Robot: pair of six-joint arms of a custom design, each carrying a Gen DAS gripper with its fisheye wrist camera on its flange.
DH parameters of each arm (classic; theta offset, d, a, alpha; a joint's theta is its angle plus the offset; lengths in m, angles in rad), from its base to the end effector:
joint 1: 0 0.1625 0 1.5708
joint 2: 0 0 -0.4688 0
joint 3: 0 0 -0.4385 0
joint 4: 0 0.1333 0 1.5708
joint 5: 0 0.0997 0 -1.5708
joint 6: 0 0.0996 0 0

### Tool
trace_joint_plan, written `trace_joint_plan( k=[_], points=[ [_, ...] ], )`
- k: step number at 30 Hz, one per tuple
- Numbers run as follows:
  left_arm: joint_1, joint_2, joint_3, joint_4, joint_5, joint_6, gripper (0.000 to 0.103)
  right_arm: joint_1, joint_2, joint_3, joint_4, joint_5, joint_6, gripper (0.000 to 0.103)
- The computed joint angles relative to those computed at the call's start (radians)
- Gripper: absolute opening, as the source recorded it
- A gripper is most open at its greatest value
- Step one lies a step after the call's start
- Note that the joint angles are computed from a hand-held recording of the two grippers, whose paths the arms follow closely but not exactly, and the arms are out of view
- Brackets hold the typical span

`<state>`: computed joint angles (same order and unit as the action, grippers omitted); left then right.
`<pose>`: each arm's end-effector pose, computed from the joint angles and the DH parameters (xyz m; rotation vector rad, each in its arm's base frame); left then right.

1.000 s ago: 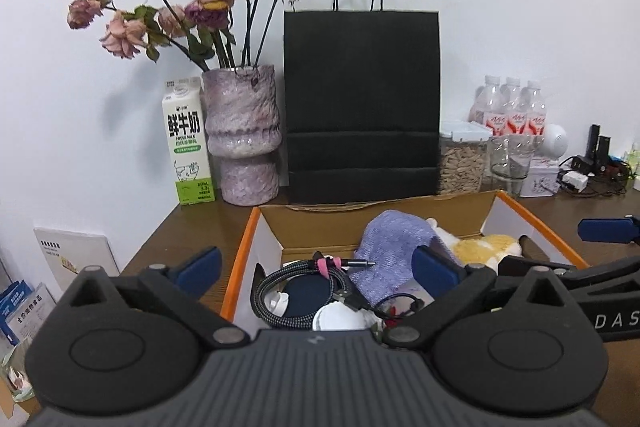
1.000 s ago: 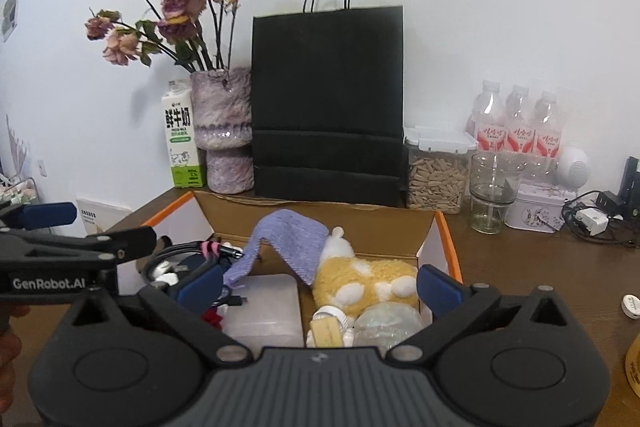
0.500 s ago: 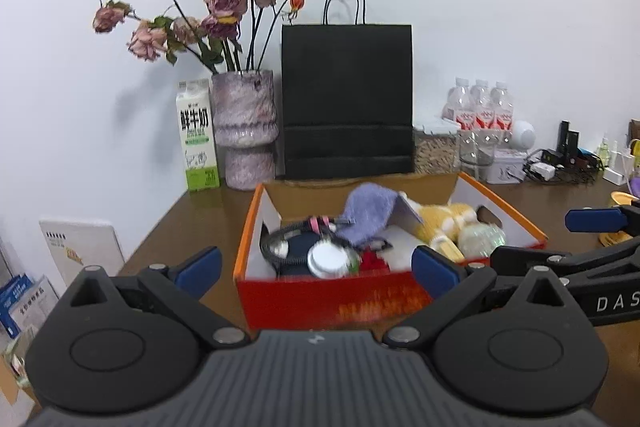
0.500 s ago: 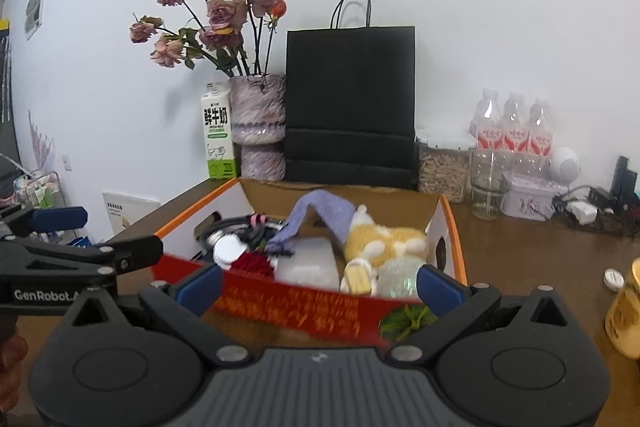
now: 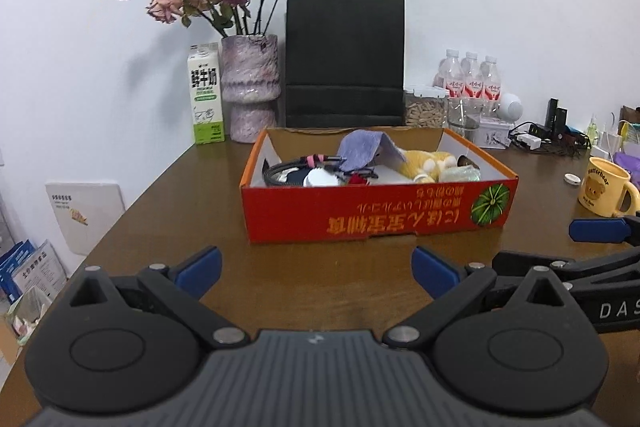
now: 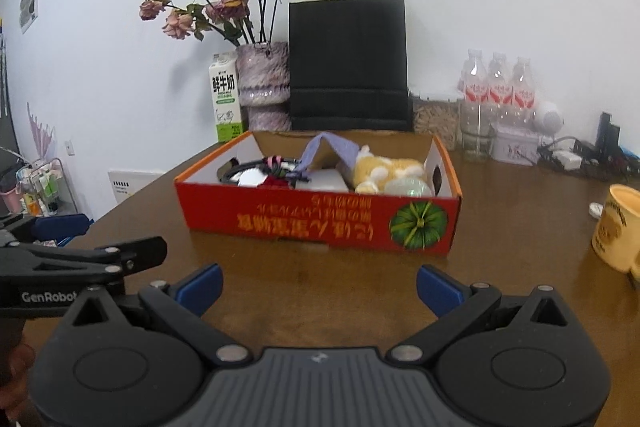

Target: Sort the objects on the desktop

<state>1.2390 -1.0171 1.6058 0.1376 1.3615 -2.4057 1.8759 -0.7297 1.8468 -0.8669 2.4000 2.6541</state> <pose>-0.0557 -0.6343 0.1785 1.2035 2.2744 -1.0771 0.2320 -0.5373 -0.0324 0.1313 -1.9575 1.3613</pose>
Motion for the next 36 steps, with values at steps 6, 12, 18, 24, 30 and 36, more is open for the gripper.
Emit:
trace_joint_plan(
  k=[6, 12, 18, 24, 30, 36],
  points=[
    [0.004, -0.033, 0.048, -0.020, -0.020, -0.010, 0.103, 0.014, 0.015, 0.011, -0.001, 0.020, 0.033, 0.103],
    [0.000, -0.047, 0.069, -0.026, -0.036, -0.014, 0.103, 0.019, 0.020, 0.015, 0.002, 0.028, 0.049, 0.103],
    [-0.003, -0.055, 0.079, -0.031, -0.039, -0.014, 0.103, 0.024, 0.019, 0.019, -0.003, 0.033, 0.047, 0.103],
    [-0.002, -0.057, 0.082, -0.031, -0.039, -0.013, 0.103, 0.027, 0.019, 0.019, 0.002, 0.035, 0.055, 0.103],
    [-0.002, -0.058, 0.080, -0.028, -0.040, -0.013, 0.103, 0.027, 0.018, 0.020, 0.003, 0.034, 0.056, 0.103],
    [-0.003, -0.059, 0.080, -0.026, -0.040, -0.013, 0.103, 0.029, 0.017, 0.022, 0.000, 0.037, 0.054, 0.103]
  ],
)
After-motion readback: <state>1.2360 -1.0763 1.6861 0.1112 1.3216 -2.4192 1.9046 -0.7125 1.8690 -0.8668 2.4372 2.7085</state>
